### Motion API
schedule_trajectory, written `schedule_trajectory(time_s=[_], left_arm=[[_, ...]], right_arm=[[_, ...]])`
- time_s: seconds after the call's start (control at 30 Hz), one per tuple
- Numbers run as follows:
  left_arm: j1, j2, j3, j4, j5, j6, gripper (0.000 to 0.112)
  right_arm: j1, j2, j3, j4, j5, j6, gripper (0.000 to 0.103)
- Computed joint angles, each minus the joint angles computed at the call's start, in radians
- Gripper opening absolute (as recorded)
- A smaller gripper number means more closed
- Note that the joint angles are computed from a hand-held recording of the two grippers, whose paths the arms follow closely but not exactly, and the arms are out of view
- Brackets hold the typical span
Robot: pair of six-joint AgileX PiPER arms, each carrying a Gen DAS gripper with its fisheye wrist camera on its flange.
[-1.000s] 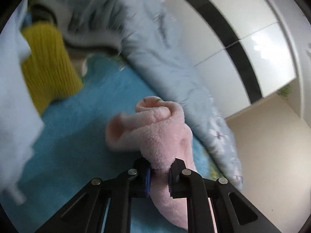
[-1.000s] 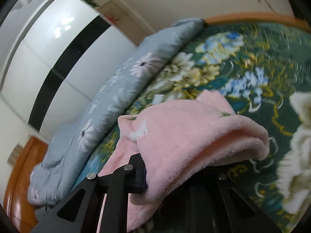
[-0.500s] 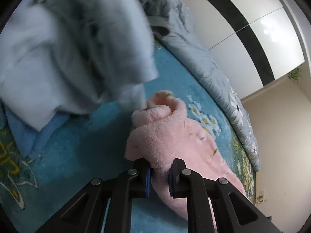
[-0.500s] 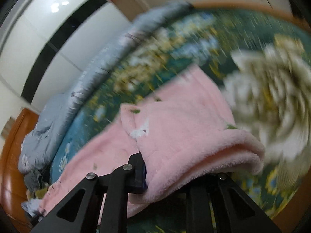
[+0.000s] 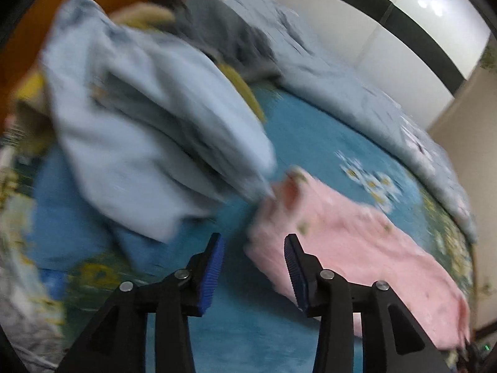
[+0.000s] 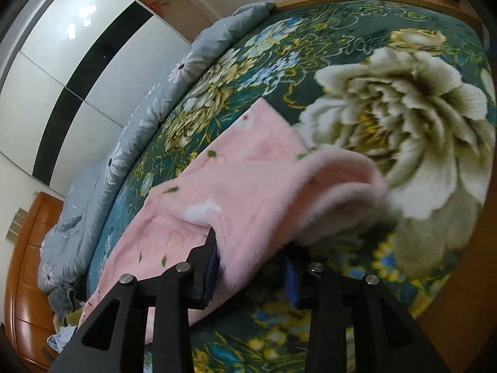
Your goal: Fold clothes
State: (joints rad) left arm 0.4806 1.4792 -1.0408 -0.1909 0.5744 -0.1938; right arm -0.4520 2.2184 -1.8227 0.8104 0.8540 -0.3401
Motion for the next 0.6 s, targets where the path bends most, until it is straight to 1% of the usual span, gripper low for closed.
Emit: schedule_trajectory(time_s=[0.03,0.13,0.2,0.3,0.37,0.43,0.5,0.53,0.6], left_arm=[[0.003,-0.023,0.004,0.019,0.005,-0.015,0.050],[-0.023,-0.044,-0.001,-0.016,0.012,0.014,0.053],[-0.080,-0.009,-0.030,-0.011,0.013,0.005,0.054],[-0.175,0.047,-0.070,0.042,0.011,-0.052,0.054],[-0.237,0.098,-0.106,0.035,0.015,-0.059,0.054],[-0.288,0.142,-0.145,0.013,0.024,-0.043,0.054],[-0.336,0.179,-0.177,0.012,0.028,-0.036,0.054],[-0.358,0.199,-0.193,0.013,0.030,-0.040,0.054],[-0.392,0.239,-0.226,0.017,0.035,-0.055,0.054]], right_arm=[[-0.006,-0.002,0.005,0.013,0.006,-0.012,0.037],[-0.004,-0.012,0.011,0.023,0.030,-0.015,0.037],[-0.010,-0.049,0.063,0.060,0.024,-0.065,0.037],[-0.024,-0.070,0.096,0.105,0.040,-0.120,0.037],[-0.024,-0.066,0.085,0.097,0.059,-0.111,0.037],[-0.020,-0.075,0.090,0.078,0.058,-0.094,0.037],[-0.029,-0.082,0.114,0.127,0.069,-0.146,0.038],[-0.026,-0.073,0.112,0.126,0.070,-0.143,0.040],[-0.019,-0.056,0.109,0.122,0.069,-0.136,0.041]])
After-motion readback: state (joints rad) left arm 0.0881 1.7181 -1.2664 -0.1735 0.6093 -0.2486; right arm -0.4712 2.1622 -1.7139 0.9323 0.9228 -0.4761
